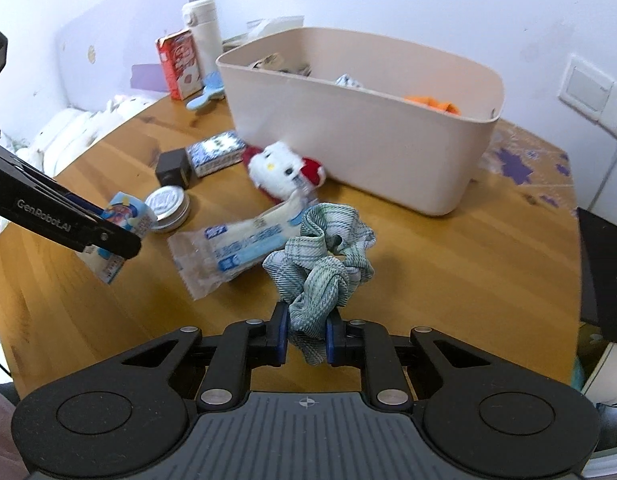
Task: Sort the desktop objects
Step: 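Lift the tissue pack and scrunchie over the basket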
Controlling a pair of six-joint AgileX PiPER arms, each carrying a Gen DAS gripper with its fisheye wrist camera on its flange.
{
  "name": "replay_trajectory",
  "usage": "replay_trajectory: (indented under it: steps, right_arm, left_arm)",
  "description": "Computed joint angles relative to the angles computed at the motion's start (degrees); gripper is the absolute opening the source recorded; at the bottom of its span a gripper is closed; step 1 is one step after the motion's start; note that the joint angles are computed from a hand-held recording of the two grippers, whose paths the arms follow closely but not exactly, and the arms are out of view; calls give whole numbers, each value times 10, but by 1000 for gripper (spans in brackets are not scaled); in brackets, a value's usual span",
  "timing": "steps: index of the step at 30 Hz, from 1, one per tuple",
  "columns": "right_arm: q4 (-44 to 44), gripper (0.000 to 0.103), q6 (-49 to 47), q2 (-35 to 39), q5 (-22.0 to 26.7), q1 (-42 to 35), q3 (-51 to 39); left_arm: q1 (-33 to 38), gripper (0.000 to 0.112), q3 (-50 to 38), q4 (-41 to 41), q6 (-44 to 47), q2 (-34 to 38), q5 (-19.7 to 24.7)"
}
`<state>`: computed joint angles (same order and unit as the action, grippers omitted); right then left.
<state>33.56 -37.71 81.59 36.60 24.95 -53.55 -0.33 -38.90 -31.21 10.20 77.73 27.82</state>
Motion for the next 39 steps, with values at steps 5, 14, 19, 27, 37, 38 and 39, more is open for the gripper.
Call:
replay_trajectory:
  steps: [5,14,19,27,37,38,39]
  right_arm:
    - [-6,16,7,-4,-7,-10,-11]
    - [-19,16,26,5,-32,-21,-50]
    - [-28,16,41,18,-50,-23,-71]
    - [-48,16,68,32,-65,-24,-107]
    - [-82,16,91,80,-76,-34,-182]
    - [-86,16,93,85,-77,-36,-190]
    - [-90,16,96,89,-79,-38,-196]
  left_arm:
    - [18,46,-12,2,3,-15,3]
    - [44,46,-55,16,15,-19,8]
    - [59,46,-87,6,32,-9,13]
    - [72,46,-152,-1,55,18,16]
    - [71,46,-241,14,50,68,19]
    - [69,46,-253,22,43,75,17]
    - [68,46,-260,23,43,81,16]
